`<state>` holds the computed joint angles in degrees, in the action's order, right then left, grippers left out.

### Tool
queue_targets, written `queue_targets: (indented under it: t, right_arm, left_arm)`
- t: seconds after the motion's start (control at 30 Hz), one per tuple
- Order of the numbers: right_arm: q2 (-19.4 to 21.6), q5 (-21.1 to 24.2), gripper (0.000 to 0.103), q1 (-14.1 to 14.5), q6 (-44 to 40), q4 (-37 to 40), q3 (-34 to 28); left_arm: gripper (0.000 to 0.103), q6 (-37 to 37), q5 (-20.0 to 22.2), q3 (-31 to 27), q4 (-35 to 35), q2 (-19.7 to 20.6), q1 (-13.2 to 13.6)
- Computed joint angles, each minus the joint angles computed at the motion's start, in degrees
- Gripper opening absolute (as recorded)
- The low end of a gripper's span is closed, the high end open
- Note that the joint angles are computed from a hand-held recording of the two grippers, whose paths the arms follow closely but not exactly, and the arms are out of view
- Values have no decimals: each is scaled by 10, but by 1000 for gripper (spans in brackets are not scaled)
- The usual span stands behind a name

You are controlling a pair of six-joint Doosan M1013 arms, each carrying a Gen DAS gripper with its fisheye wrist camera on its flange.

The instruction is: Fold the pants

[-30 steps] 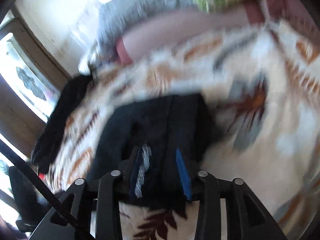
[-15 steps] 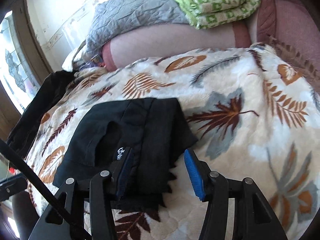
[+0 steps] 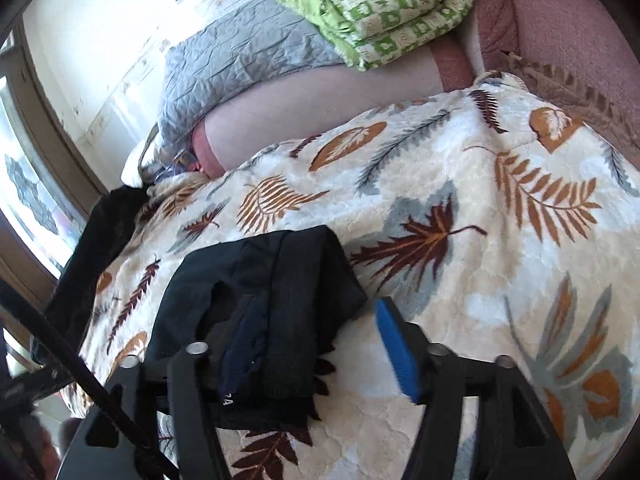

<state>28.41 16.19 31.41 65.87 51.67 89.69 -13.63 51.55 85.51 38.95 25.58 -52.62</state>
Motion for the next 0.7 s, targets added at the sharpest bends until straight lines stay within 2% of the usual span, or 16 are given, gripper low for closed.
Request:
queue_targets:
  t: [0.13, 0.23, 0.3, 0.47, 0.6, 0.7]
  right_arm:
    - [4, 45, 71, -14, -31, 67, 5]
    - [17, 105, 71, -26, -68, 141, 0]
    - [30, 145, 71, -32, -82, 177, -8]
    - [55, 194, 71, -34, -70, 195, -27]
    - [70, 204, 71, -29, -82, 196, -49]
    - [93, 237, 73, -26, -80, 174, -88]
  left_arm:
    - [81, 37, -71, 13, -49, 0, 34]
    - [81, 73, -132, 16, -85, 6, 57]
    - [81, 123, -171, 10, -132, 16, 73]
    - [81, 238, -202, -25, -224, 51, 95]
    - [81, 328, -234, -42, -317, 73, 114]
    - [86, 354, -242, -53, -339, 83, 122]
